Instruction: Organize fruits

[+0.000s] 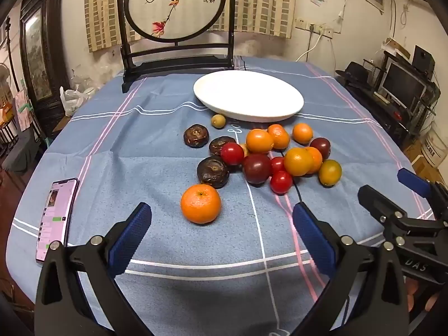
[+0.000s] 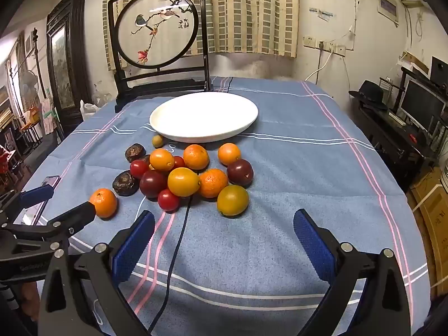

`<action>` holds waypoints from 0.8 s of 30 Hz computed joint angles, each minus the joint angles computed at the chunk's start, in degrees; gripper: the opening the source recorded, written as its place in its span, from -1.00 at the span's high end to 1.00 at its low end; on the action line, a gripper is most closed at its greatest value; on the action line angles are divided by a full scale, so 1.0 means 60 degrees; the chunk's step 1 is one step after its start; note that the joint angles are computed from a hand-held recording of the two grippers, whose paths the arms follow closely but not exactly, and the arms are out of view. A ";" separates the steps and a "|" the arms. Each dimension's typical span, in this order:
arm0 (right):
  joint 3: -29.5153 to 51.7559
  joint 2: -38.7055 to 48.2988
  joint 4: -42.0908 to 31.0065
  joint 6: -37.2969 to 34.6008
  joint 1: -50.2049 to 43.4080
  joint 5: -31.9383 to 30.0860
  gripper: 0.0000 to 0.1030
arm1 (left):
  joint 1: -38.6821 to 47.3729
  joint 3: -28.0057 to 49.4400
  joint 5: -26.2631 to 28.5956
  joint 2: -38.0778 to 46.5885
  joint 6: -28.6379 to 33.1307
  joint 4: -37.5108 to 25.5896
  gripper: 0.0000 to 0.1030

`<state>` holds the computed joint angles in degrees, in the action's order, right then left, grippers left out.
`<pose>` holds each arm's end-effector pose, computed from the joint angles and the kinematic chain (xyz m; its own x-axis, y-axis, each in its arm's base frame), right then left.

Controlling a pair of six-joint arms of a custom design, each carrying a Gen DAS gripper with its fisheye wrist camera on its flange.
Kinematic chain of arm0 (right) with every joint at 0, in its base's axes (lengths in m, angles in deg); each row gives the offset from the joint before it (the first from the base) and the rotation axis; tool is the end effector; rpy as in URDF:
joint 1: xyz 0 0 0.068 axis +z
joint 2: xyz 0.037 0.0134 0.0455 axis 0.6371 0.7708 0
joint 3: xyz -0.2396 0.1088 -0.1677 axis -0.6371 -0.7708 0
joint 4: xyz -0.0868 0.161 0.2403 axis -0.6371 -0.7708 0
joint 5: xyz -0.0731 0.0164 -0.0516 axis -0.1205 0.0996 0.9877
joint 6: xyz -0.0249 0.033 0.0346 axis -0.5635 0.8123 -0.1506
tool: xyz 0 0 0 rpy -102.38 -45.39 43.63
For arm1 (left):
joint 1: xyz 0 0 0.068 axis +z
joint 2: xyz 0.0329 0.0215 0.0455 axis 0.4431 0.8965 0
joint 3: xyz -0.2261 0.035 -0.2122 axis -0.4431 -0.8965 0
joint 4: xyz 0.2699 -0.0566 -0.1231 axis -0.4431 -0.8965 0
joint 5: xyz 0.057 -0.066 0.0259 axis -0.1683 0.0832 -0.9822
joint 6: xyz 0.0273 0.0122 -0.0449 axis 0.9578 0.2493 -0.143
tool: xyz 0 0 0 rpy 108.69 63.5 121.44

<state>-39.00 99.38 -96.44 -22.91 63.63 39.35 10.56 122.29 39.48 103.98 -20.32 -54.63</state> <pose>0.2402 0.0915 0.2479 -0.6468 0.1098 -0.7547 0.1548 0.9879 0.0111 0.2249 -0.0629 0.2631 -0.7147 0.1634 -0.6801 0.2348 0.9719 -0.0133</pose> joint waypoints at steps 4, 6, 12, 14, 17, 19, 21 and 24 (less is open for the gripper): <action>0.0003 0.0033 0.0054 -0.0058 -0.0012 0.0029 -0.93 | -0.0217 -0.0077 -0.0215 -0.0090 -0.0094 0.0103 -0.92; -0.0001 0.0053 0.0111 -0.0101 -0.0049 0.0032 -0.93 | -0.0167 -0.0174 -0.0117 -0.0226 -0.0173 0.0120 -0.92; -0.0193 0.0062 0.0413 -0.0149 -0.0026 0.0069 -0.93 | 0.0252 -0.0025 0.0306 -0.0138 -0.0045 -0.0091 -0.92; -0.0015 -0.0033 0.0084 -0.0138 0.0095 0.0174 -0.93 | 0.0274 -0.0005 0.0298 -0.0163 -0.0029 -0.0137 -0.92; 0.0001 0.0009 0.0097 -0.0167 0.0090 0.0196 -0.93 | 0.0257 -0.0019 0.0239 -0.0209 -0.0032 -0.0141 -0.92; -0.0012 0.0025 0.0137 -0.0169 0.0097 0.0205 -0.93 | 0.0249 -0.0014 0.0210 -0.0212 -0.0043 -0.0142 -0.92; 0.0008 0.0017 0.0094 -0.0136 0.0130 0.0250 -0.93 | 0.0232 -0.0029 0.0195 -0.0227 -0.0042 -0.0109 -0.92; 0.0028 0.0000 0.0044 -0.0112 0.0096 0.0221 -0.93 | 0.0227 -0.0037 0.0197 -0.0241 -0.0029 -0.0094 -0.92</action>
<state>-38.83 99.38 -96.17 -23.58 64.20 40.68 11.92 122.07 40.66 102.54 -20.49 -55.20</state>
